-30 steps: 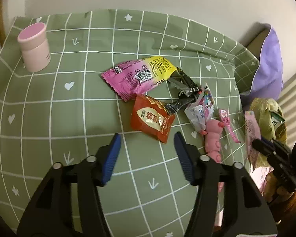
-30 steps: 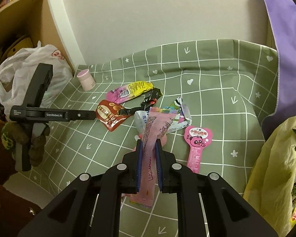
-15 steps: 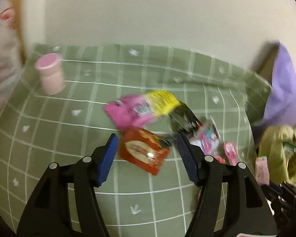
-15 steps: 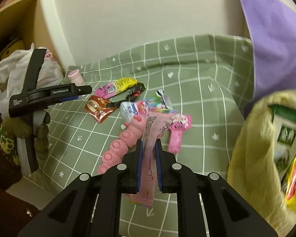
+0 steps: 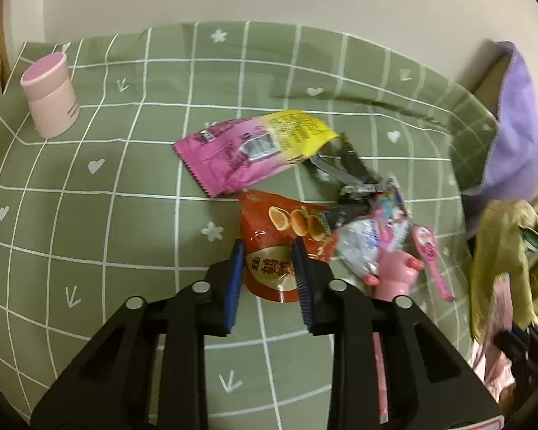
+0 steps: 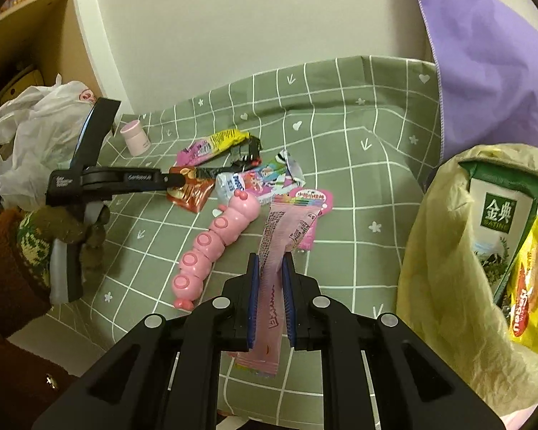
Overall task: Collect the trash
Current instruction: 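Grasp the pink candy stick with the right tool while the left tool grasps the red sausage, then carry the sausage and pink candy stick over the bin and open both tools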
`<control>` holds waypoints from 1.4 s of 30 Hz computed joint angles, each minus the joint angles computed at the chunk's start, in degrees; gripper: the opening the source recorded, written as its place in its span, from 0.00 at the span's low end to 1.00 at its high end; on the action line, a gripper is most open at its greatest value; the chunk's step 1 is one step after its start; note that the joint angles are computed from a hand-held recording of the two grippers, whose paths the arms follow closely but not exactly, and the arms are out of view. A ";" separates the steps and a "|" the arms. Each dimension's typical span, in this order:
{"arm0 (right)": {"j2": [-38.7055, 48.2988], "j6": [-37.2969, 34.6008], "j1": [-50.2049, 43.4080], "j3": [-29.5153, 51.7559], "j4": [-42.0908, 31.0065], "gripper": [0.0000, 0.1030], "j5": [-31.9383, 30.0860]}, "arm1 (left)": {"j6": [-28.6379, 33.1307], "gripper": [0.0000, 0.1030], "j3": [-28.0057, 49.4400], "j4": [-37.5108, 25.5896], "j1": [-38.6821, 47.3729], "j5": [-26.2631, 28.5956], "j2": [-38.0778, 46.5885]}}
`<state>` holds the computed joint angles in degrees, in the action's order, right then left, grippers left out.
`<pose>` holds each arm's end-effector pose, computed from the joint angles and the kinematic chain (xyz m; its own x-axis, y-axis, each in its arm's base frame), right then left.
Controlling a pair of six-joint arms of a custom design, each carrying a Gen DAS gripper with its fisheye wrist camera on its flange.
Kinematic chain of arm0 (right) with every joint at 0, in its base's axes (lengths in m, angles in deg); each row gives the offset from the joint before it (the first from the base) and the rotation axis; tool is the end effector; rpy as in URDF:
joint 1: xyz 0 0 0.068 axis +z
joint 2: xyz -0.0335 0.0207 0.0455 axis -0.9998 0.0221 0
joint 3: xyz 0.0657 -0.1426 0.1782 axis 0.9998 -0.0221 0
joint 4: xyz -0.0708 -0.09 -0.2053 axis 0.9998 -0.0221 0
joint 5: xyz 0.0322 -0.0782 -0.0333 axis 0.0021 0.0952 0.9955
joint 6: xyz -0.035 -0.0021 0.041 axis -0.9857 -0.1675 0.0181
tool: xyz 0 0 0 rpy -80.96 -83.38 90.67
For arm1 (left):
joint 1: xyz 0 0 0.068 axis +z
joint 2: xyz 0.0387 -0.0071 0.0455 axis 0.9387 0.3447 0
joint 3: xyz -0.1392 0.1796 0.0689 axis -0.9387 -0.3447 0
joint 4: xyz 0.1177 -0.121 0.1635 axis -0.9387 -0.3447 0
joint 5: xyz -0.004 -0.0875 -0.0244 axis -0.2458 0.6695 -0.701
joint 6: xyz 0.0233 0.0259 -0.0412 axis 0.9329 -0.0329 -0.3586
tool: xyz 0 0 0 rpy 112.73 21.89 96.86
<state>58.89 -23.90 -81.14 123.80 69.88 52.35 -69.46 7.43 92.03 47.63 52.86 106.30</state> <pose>0.3089 0.0573 0.0746 -0.5526 -0.4219 -0.7188 -0.6653 0.7427 0.0756 0.3271 -0.1289 0.0379 -0.7386 -0.4477 -0.5041 -0.2928 0.8865 -0.3583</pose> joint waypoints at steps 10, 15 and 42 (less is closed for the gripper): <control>-5.88 0.50 0.79 -0.79 0.97 0.13 -0.98 | 3.48 0.13 -10.69 1.34 -2.23 -1.10 -16.45; -10.07 1.28 -0.36 -0.26 0.93 0.13 -1.35 | 5.92 0.13 -9.87 -1.09 -2.85 -1.91 -24.55; -24.44 1.95 -36.83 -0.67 -1.75 0.13 -9.74 | 19.82 0.13 51.91 -21.77 -17.10 14.87 5.06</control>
